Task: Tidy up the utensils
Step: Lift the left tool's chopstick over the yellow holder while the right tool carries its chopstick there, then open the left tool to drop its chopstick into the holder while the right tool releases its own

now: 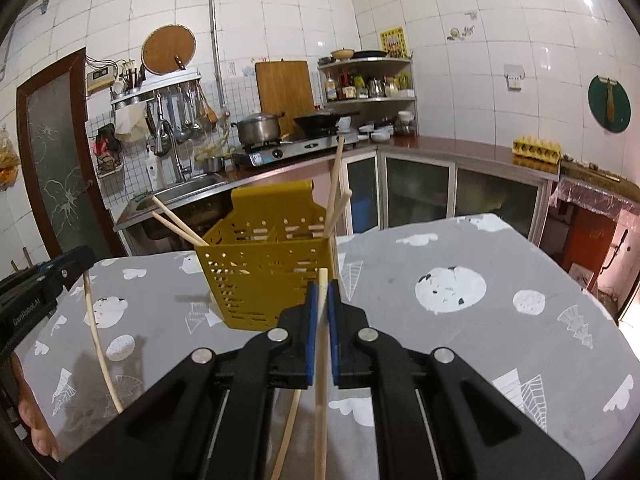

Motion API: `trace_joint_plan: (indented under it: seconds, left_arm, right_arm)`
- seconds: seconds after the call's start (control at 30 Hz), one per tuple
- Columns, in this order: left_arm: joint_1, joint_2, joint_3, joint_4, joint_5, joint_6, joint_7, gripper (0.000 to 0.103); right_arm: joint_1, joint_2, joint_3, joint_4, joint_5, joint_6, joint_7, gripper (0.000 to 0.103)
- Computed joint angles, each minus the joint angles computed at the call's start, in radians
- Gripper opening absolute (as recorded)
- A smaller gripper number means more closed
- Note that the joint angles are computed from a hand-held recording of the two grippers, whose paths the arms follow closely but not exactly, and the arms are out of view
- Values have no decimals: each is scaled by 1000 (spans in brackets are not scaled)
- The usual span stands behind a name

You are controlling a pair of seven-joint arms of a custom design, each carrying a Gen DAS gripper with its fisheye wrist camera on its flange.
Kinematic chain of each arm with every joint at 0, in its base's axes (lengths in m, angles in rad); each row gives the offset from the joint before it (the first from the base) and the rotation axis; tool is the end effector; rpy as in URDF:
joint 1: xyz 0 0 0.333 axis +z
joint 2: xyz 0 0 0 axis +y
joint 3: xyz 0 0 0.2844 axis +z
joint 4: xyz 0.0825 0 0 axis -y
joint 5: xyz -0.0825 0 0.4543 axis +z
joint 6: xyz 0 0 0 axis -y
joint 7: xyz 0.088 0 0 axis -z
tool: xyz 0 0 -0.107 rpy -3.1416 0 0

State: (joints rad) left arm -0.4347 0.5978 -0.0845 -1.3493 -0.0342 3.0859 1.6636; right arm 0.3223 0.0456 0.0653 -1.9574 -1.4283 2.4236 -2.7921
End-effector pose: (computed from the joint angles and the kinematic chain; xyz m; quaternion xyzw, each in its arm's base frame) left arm 0.7178 -0.3859 0.4676 -0.4170 0.7310 -0.4677 0.2702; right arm 0.6201 0.2484 0.4395 -0.4062 0.7322 -0.4311 0.3362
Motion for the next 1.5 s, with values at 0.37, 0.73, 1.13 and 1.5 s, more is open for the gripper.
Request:
trace_joint_plan:
  seconds: [0.37, 0.73, 1.13, 1.5]
  left_arm:
    - [66, -28, -75, -47, -62, 68, 74, 5]
    - [94, -27, -122, -27, -118, 95, 149, 4]
    - [82, 64, -138, 150, -141, 52, 179, 4]
    - [43, 198, -160, 435, -140, -27, 205, 4]
  right_arm:
    - [11, -31, 17, -19, -85, -55, 52, 6]
    - [8, -33, 21, 1, -126, -72, 64, 6]
    - [-2, -3, 6, 84, -162, -66, 32, 6]
    - [-5, 18, -11, 191, -191, -63, -32, 6]
